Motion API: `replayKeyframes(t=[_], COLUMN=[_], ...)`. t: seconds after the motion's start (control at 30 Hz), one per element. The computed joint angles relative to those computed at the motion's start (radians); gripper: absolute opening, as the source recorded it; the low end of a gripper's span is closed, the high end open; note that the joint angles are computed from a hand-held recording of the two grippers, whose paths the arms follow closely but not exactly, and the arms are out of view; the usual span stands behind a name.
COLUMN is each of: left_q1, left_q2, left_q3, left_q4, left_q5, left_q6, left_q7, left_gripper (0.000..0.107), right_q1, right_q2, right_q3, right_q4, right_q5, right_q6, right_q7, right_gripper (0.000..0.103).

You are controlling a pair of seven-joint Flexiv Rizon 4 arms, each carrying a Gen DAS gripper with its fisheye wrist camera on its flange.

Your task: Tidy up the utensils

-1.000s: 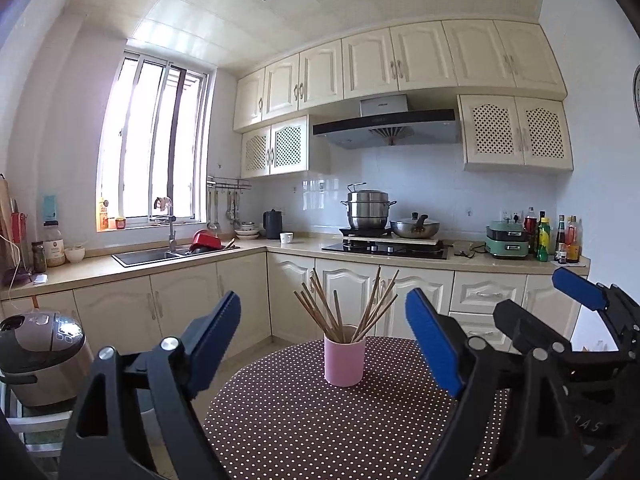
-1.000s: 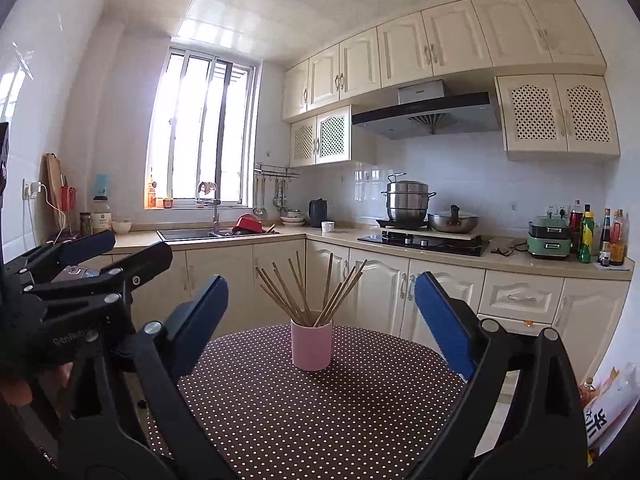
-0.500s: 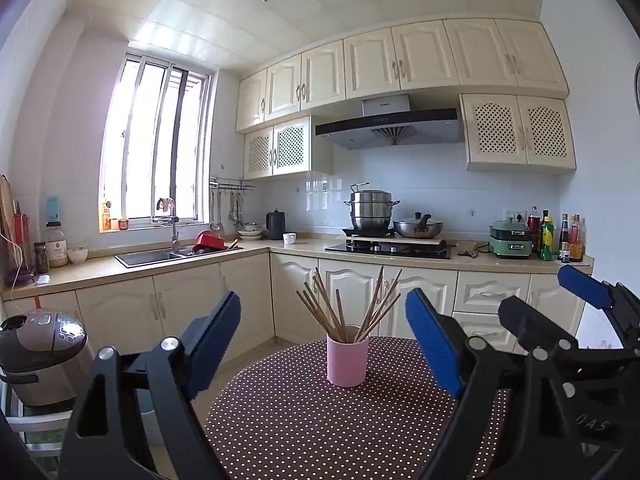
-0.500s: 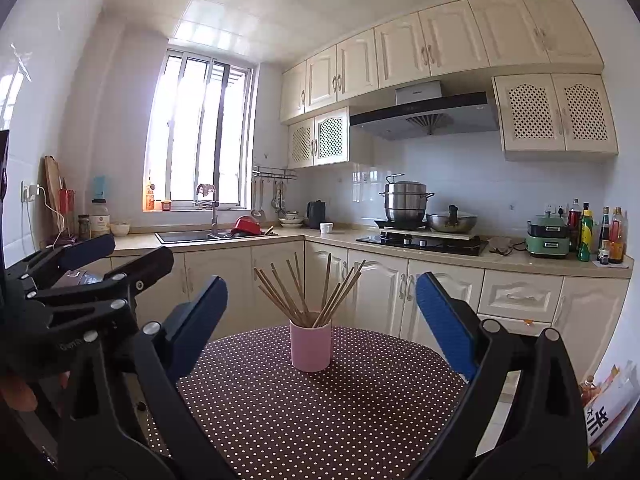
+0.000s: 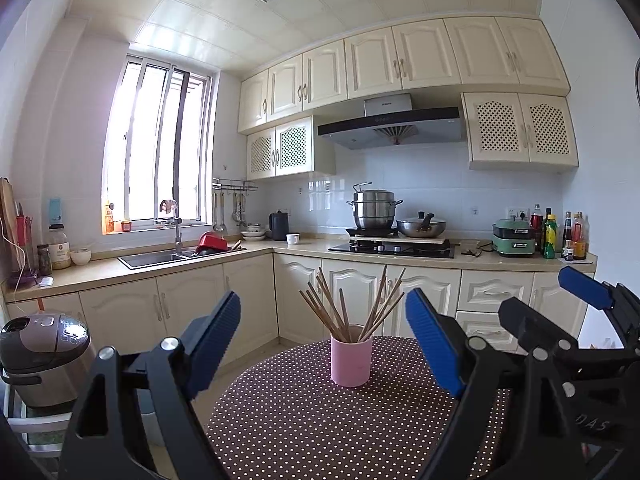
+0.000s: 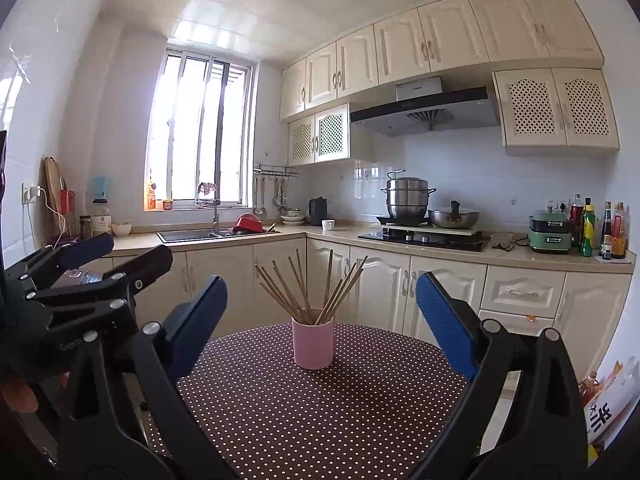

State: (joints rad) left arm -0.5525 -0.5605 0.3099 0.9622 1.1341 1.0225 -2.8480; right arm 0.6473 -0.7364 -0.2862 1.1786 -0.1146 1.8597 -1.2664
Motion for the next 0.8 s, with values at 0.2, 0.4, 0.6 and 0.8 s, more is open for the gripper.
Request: replayKeyframes(t=[0.2,0.4,0.6,0.8], left_q1=[-0.001,-0.006,-0.011,-0.012], left_q2=[0.003,0.001,-0.003,-0.006], left_q3=[0.002,0.002,0.002,0.001], left_q4=[0.006,0.0,-0.008,-0.013], left_q5=[0.008,0.018,0.029,0.036], left_q6=[-0.002,-0.016,-0.029,-0.034], left_q7=[-0.006,-0.005,-0.006,-0.008], left_gripper=[0.083,0.083,0.083,0.083], right_q1=[0.0,-0.002,0.001,0.0], right_q2=[-0.002,-0.003,-0.004,-0.006], right_q3=[0.0,0.006,0.005,0.004], right_q4=[-0.003,-0.001,-0.003,-0.005], right_q5=[-0.001,-0.003,-0.004,-0.007], right_q6=[-0.005,-0.003,-0.006,-0.007], right_q7=[0.001,0.005,0.009,0.013], right_gripper=[0.093,0.093,0.093,0.093])
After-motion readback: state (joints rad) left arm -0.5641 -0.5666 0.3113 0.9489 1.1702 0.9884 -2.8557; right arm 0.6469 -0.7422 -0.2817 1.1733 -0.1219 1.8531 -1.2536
